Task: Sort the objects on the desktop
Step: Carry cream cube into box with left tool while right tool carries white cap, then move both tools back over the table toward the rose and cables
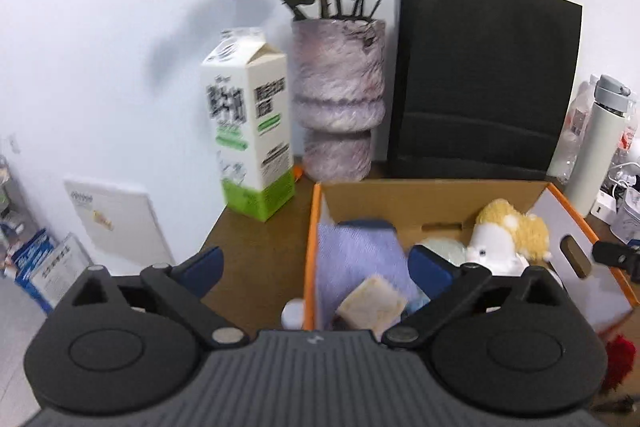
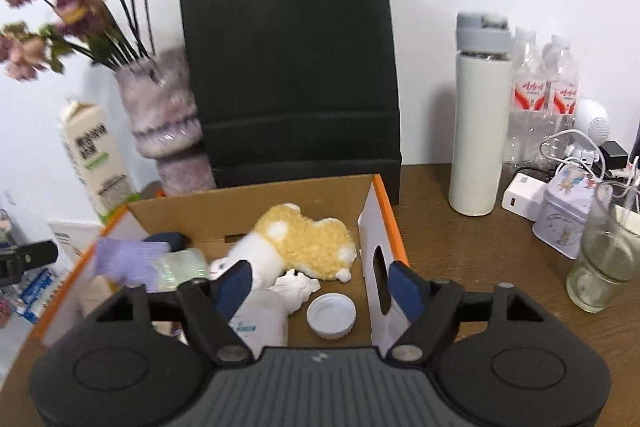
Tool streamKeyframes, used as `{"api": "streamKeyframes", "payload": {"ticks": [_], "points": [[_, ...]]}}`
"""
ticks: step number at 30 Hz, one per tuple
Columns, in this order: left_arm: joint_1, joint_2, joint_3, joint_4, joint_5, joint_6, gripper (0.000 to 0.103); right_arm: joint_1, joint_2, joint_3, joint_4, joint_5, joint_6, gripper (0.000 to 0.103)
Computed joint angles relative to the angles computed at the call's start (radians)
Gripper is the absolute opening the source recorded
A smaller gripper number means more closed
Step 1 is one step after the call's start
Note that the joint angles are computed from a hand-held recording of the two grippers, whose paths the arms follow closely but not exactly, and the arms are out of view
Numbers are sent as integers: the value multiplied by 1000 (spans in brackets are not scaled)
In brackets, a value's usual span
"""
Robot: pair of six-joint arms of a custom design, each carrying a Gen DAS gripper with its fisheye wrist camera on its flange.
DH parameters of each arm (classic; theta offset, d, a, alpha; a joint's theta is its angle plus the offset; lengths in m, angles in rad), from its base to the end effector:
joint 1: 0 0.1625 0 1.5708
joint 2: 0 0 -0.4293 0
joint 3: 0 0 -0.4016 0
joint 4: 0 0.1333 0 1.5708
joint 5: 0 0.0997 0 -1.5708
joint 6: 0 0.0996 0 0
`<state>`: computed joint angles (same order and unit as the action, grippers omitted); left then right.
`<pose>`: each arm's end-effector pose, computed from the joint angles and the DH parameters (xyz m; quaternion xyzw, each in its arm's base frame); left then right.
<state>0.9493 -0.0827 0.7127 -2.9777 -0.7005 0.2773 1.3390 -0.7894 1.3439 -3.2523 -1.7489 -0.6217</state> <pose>-0.3354 -0.8280 -0.0145 0.2208 0.8253 -0.4052 0.3256 -0.0655 -0.7809 0.3038 0.1165 -0.8353 0.4532 0.2887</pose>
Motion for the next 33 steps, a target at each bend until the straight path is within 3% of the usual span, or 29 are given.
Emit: {"api": "streamKeyframes", "payload": {"ticks": [8, 12, 19, 22, 28, 33], "points": [[-47, -200, 445, -189, 14, -74, 103, -28, -155, 260, -95, 67, 28, 83], [-87, -154, 529, -480, 143, 35, 103, -56, -197, 398, -173, 69, 4, 83], [-143, -174, 766, -651, 159, 5, 103, -94, -231, 652, -412, 85, -92, 83], [-162, -191, 879, -692, 141, -41, 103, -129, -240, 748, -488, 126, -138, 83], [-204, -241, 1058, -688, 112, -165, 103, -173, -239, 884, -625, 136, -170, 83], [-220, -266, 1128, -655, 107, -236, 103, -197, -250, 956, -708, 189, -213, 83]]}}
